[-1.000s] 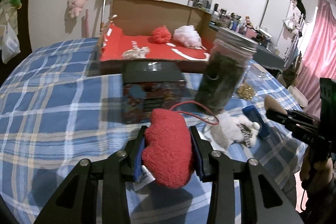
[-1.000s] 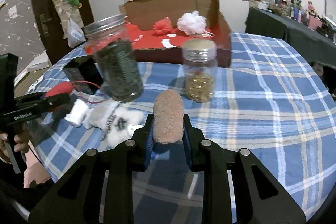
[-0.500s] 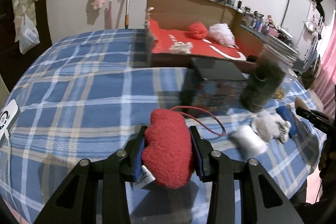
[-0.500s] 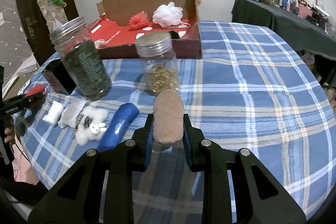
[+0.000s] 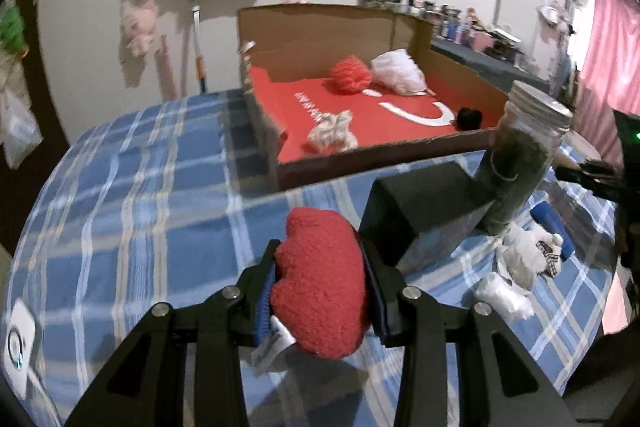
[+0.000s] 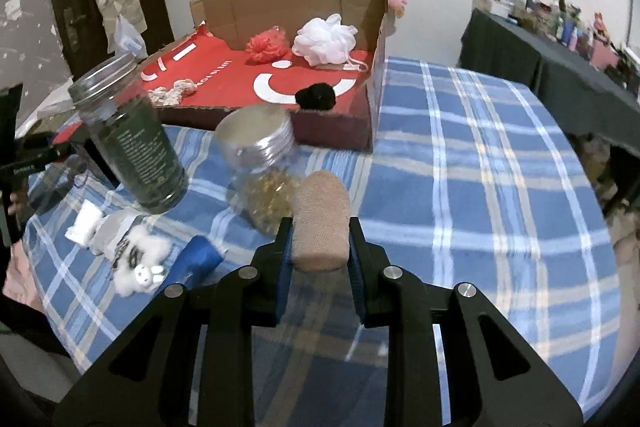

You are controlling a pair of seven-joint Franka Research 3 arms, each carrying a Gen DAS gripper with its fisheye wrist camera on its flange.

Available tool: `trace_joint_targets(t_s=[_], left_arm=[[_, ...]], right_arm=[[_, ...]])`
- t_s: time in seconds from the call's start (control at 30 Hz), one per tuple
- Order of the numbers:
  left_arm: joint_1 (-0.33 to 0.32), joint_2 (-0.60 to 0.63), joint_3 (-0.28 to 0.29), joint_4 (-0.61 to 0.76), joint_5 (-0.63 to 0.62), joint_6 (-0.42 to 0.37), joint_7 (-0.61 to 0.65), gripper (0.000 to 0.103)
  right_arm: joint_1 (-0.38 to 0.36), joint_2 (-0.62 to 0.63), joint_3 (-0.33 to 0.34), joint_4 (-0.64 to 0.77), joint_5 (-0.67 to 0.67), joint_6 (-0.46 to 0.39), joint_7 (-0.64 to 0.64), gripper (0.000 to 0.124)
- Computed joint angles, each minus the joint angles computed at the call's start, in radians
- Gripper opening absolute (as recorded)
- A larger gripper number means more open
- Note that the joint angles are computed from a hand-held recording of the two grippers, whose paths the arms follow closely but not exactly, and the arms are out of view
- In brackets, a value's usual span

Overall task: Organize soft objects
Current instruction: 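Carry the red fuzzy sponge and tan oval sponge with both tools into the box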

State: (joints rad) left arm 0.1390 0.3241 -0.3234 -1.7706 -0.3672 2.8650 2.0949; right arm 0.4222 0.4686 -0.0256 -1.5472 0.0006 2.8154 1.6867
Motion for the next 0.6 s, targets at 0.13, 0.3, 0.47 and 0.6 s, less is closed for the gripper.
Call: trace_joint_targets(t_s=[0.13, 0.3, 0.47, 0.6], left_arm=[[0.014, 0.045, -0.010, 0.078, 0.000, -0.059, 0.037, 0.041], [0.031, 0.082, -0.026, 0.149, -0.017, -0.107, 0.109, 0.040], [0.023, 0.107, -0.019, 0.202, -0.003, -0.128, 0.161, 0.040], [0.021, 0.138, -0.025, 0.267, 0.003, -0.170, 0.203, 0.040]], right_arm=[[-0.029, 0.031, 0.019, 0.062, 0.022, -0.033, -0.052, 0.024], [-0.069, 0.067, 0.060, 0.131, 0.070, -0.064, -0.162, 0.024], [-0.081, 0.114, 0.067, 0.221, 0.099, -0.108, -0.243, 0.024], [-0.079, 0.162, 0.064, 0.315, 0.104, -0.160, -0.294, 0.024]])
